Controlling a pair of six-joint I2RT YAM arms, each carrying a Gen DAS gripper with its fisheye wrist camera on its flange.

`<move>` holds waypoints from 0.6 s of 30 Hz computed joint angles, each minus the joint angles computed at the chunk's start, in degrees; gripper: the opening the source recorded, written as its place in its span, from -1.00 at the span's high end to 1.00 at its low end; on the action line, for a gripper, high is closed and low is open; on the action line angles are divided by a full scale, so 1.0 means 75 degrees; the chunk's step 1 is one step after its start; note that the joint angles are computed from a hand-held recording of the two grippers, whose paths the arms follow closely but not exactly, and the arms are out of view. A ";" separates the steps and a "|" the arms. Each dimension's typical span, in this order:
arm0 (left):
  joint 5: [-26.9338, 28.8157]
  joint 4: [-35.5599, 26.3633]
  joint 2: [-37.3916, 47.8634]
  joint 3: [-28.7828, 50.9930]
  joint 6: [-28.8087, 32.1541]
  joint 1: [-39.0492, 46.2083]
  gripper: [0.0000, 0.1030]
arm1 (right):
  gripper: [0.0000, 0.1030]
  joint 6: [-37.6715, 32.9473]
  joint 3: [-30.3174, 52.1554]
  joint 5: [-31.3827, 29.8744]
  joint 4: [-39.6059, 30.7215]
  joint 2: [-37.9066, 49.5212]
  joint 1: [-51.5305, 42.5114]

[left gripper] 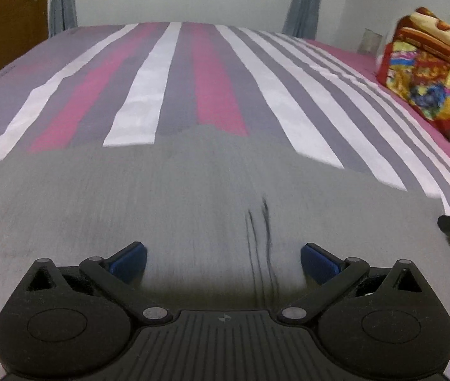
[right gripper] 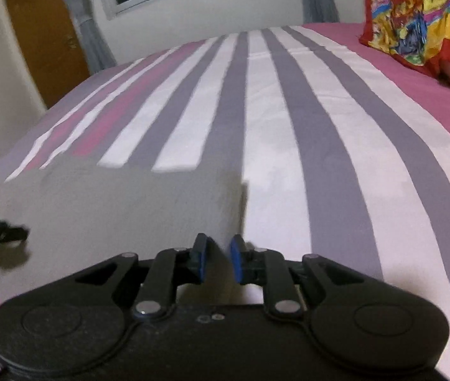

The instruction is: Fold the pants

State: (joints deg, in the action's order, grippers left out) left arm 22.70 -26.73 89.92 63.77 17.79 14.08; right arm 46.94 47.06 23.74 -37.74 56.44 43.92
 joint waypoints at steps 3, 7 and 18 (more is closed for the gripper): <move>-0.0134 -0.0019 0.0578 0.0528 -0.0289 -0.0194 -1.00 | 0.50 -0.0307 -0.0015 -0.0896 0.0710 0.0407 -0.0961; -0.0039 0.0283 0.0304 0.0044 -0.0220 -0.0100 -1.00 | 0.46 -0.0146 -0.0216 -0.0726 0.0721 0.0203 -0.0685; 0.1583 -0.0178 -0.2459 -0.2277 0.1477 0.2218 -1.00 | -0.30 0.3377 0.0113 0.2226 -0.2556 -0.0801 0.4108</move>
